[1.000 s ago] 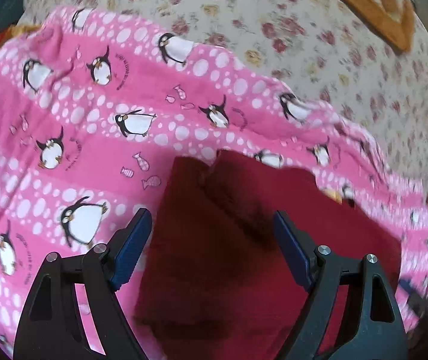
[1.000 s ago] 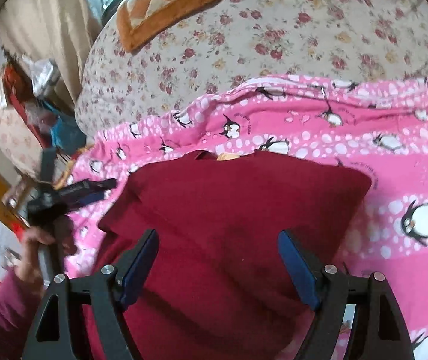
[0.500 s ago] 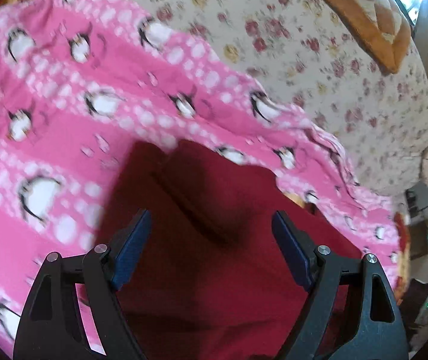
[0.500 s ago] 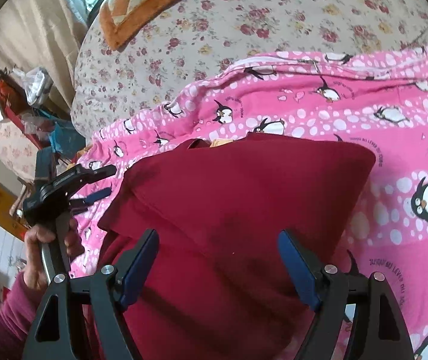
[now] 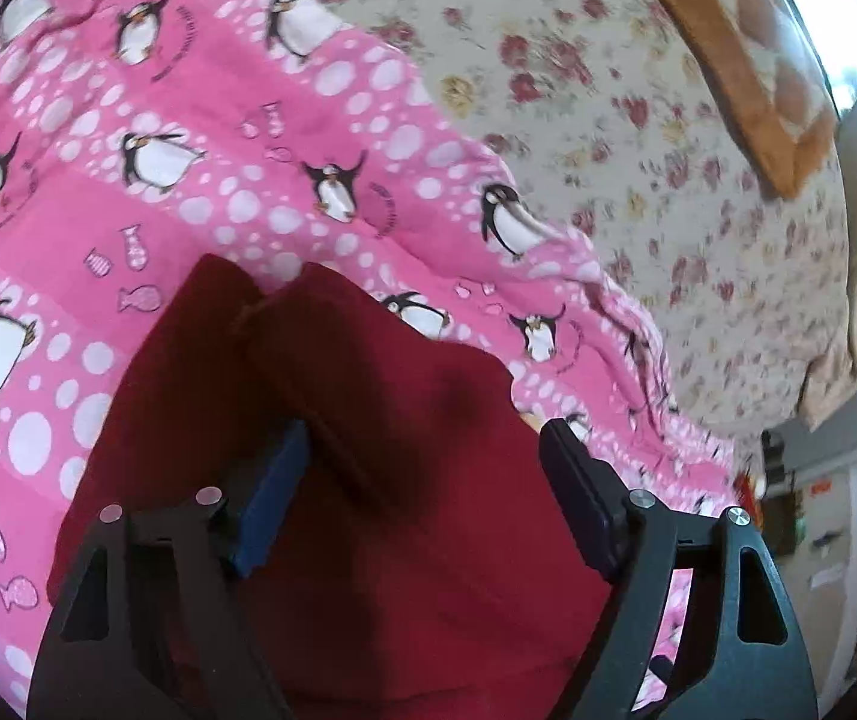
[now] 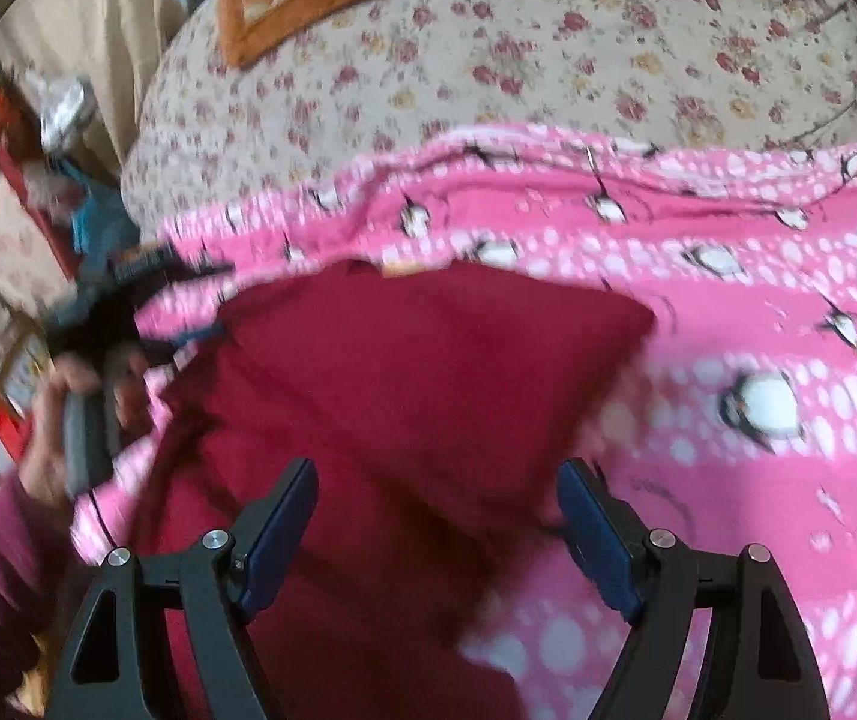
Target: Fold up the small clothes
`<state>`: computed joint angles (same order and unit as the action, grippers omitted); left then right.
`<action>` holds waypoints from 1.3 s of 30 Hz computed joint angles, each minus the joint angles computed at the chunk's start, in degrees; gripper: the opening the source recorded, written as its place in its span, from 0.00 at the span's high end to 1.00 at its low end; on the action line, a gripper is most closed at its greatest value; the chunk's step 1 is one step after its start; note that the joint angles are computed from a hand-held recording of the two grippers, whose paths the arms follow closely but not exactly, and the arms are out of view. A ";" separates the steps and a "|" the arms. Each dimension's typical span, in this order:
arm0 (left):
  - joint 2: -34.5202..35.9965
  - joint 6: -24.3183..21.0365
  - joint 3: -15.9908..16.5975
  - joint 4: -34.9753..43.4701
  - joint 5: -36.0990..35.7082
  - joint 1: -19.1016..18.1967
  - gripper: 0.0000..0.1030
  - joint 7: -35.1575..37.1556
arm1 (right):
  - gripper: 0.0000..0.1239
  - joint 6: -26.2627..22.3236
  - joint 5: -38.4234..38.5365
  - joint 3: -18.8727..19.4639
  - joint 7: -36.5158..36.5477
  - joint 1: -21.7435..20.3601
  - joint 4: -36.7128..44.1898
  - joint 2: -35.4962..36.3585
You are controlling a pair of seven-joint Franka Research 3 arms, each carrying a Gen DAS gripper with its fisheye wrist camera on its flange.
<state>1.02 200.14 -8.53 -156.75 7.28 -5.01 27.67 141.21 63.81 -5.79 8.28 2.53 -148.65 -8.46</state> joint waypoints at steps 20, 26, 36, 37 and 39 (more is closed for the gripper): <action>-4.30 1.17 -4.22 -1.26 -19.64 -5.04 0.91 16.31 | 0.78 22.11 31.14 5.18 -33.12 6.21 -0.53 5.48; -6.88 4.01 -11.22 -4.80 -29.50 -4.66 0.91 22.59 | 0.86 19.99 30.14 3.58 -30.47 3.63 -2.20 1.21; -3.89 8.17 -7.36 -10.05 -23.98 -10.63 0.91 14.36 | 0.84 13.22 12.28 0.67 -8.95 -0.01 -3.28 1.77; -4.95 7.85 -7.73 -10.33 -25.75 -10.59 0.91 15.43 | 0.69 11.80 11.38 0.26 -7.44 -0.42 -3.63 0.89; -6.03 8.20 -8.25 -10.46 -27.87 -10.07 0.90 16.51 | 0.48 13.10 14.60 0.24 -9.13 0.00 -5.01 -1.42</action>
<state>-5.01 208.34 -16.78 -167.21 -20.59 -15.08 44.18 154.31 78.41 -5.54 -0.85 2.53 -153.67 -9.88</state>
